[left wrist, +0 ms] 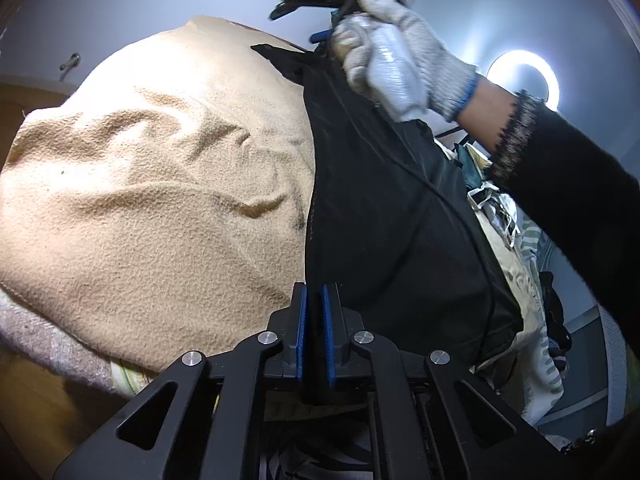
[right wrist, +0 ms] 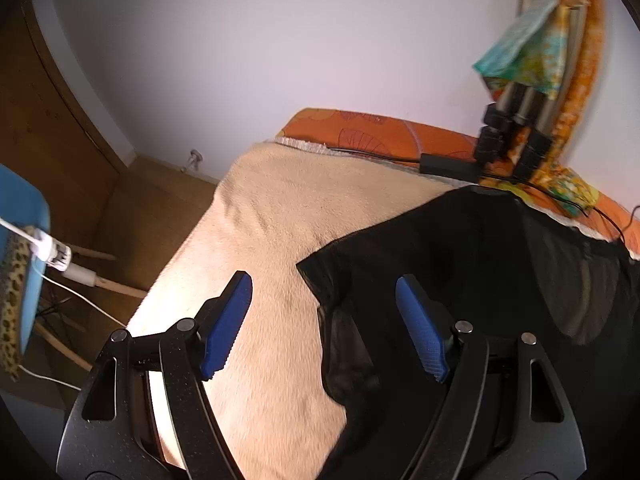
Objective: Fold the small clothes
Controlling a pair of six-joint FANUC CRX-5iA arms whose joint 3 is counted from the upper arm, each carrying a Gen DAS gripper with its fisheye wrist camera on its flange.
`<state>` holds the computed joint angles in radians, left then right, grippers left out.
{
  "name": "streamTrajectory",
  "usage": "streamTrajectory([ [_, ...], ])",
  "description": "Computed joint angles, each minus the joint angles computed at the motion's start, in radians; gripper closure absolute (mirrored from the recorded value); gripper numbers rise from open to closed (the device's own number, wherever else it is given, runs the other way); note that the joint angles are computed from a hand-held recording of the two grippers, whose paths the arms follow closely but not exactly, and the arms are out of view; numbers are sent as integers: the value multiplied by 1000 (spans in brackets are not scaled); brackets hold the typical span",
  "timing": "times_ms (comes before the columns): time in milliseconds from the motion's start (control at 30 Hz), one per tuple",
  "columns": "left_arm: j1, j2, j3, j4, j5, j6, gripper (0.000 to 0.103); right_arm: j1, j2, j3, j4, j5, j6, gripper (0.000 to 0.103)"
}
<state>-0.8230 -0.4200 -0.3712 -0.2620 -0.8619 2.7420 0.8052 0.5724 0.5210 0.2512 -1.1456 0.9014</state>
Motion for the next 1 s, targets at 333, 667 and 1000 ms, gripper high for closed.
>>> streamTrajectory([
  [333, 24, -12, -32, 23, 82, -14, 100, 7, 167, 170, 30, -155, 78, 32],
  [667, -2, 5, 4, -14, 57, 7, 101, -18, 169, 188, 18, -162, 106, 96],
  [1000, -80, 61, 98, -91, 19, 43, 101, -63, 5, 47, 8, -24, 97, 98],
])
